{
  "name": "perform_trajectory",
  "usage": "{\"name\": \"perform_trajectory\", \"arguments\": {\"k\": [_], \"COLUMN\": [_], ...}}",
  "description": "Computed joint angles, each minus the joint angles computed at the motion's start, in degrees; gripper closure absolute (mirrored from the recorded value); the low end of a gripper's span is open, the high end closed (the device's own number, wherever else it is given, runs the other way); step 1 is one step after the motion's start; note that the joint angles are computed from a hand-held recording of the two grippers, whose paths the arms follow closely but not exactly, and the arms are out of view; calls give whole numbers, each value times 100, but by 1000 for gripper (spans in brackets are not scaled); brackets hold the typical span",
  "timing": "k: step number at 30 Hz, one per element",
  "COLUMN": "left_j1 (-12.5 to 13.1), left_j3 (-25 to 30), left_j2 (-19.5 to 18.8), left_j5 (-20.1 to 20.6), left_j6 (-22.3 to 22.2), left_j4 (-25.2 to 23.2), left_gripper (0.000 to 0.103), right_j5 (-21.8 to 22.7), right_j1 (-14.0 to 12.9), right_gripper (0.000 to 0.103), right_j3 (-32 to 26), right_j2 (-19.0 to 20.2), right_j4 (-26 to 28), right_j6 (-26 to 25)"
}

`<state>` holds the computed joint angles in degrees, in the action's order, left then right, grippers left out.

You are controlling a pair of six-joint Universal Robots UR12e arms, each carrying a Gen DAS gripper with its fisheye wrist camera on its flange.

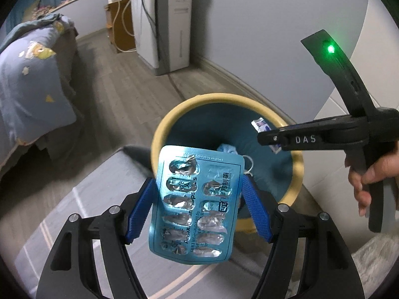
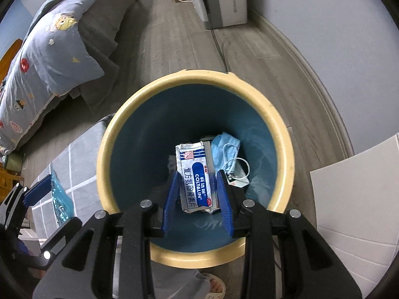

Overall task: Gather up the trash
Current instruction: 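Open both tools to drop the blister pack and packet into the bin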

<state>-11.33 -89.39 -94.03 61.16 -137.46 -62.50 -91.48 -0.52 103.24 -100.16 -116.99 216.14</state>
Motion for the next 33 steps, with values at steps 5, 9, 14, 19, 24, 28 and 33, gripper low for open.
{"name": "perform_trajectory", "arguments": {"k": [5, 9, 14, 19, 24, 28, 33], "left_j1": [-115, -142, -105, 30, 86, 69, 209], "left_j3": [-52, -136, -120, -84, -120, -194, -294], "left_j2": [-76, -83, -53, 137, 367, 549, 763], "left_j5": [-101, -212, -211, -185, 153, 611, 678], "left_j6": [-169, -524, -831, -1077, -1277, -1321, -1519], "left_j4": [334, 816, 920, 825, 779, 729, 497], "left_gripper": [31, 27, 16, 7, 5, 5, 5], "right_j5": [-5, -194, -138, -386, -757, -837, -936], "right_j1": [-121, -161, -256, -162, 97, 292, 523], "right_gripper": [71, 59, 40, 18, 6, 6, 6], "right_j3": [184, 286, 369, 230, 87, 98, 56], "right_j2": [-139, -244, -354, -478, -693, -907, -943], "right_j4": [-316, -763, -855, -291, -95, -295, -123], "right_j6": [26, 132, 225, 130, -32, 12, -94]}}
